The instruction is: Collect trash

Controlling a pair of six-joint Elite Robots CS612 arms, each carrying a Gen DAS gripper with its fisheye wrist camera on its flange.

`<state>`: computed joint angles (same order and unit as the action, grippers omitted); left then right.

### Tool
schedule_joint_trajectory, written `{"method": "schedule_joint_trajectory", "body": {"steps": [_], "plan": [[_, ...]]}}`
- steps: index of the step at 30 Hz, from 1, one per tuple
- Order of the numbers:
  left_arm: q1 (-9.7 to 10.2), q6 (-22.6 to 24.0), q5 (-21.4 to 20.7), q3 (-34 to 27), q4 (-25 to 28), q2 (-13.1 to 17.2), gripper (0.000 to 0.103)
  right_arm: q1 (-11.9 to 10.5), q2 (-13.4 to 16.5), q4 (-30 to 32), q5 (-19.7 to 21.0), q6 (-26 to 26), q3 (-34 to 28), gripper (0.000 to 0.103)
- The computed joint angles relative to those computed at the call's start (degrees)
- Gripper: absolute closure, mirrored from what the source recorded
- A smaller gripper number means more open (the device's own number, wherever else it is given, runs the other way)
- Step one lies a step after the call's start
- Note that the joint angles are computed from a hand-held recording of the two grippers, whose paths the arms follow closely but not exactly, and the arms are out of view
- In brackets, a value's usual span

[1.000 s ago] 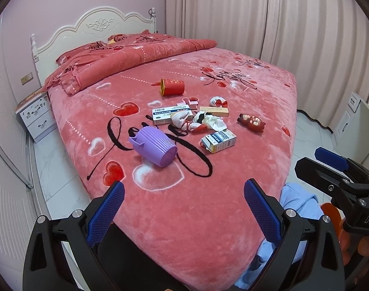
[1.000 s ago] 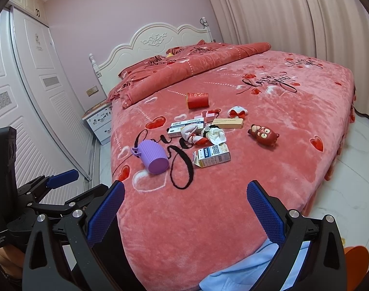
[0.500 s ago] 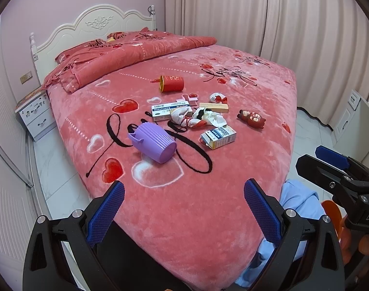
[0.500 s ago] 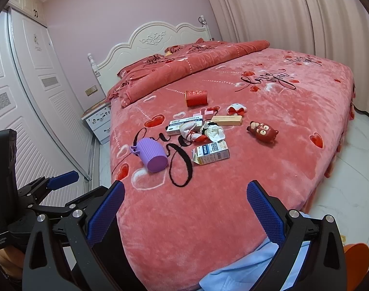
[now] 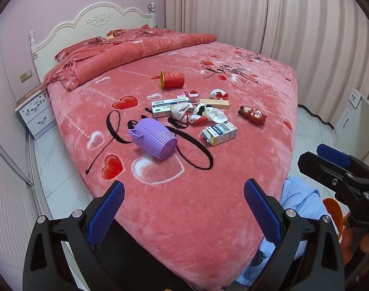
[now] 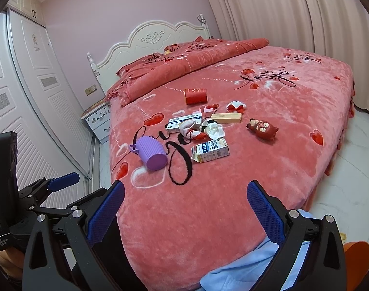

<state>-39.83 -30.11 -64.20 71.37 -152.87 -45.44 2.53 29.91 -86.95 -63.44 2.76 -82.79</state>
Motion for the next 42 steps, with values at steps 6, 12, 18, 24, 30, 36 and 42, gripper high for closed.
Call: {"method": "schedule_joint_trajectory", "body": {"steps": [6, 12, 18, 24, 30, 36, 42], "plan": [[0.0, 0.0, 0.0, 0.0, 0.0, 0.0, 0.006, 0.0, -0.1, 0.0, 0.1, 0.1, 0.1, 0.004], [-0.06, 0.3, -0.2, 0.0, 0.2, 0.1, 0.006, -0.1, -0.1, 0.0, 0.1, 0.0, 0.2, 0.004], [0.16, 2.6, -1.3, -1.6, 1.4, 0.8, 0.006, -0.2, -0.1, -0.2, -0.2, -0.2, 0.1, 0.005], [1.08, 6.5, -6.1, -4.6, 1.7, 2.4, 0.006, -1.1, -0.4, -1.1, -1.1, -1.0, 1.3, 0.004], [2.94, 12.5, -15.4, -9.9, 1.6, 5.6, 0.006, -2.2, -1.1, -4.9, -1.0, -7.6, 4.0, 0.004], [4.63, 18.9, -20.6, -18.4, 4.4, 10.7, 0.006, -4.3, -3.0, -9.6, 4.3, -10.6, 10.6, 0.005], [6.53, 28.7, -26.1, -31.1, 13.8, 17.9, 0.006, -5.0, -6.0, -11.7, 6.9, -17.7, 18.8, 0.005]]}}
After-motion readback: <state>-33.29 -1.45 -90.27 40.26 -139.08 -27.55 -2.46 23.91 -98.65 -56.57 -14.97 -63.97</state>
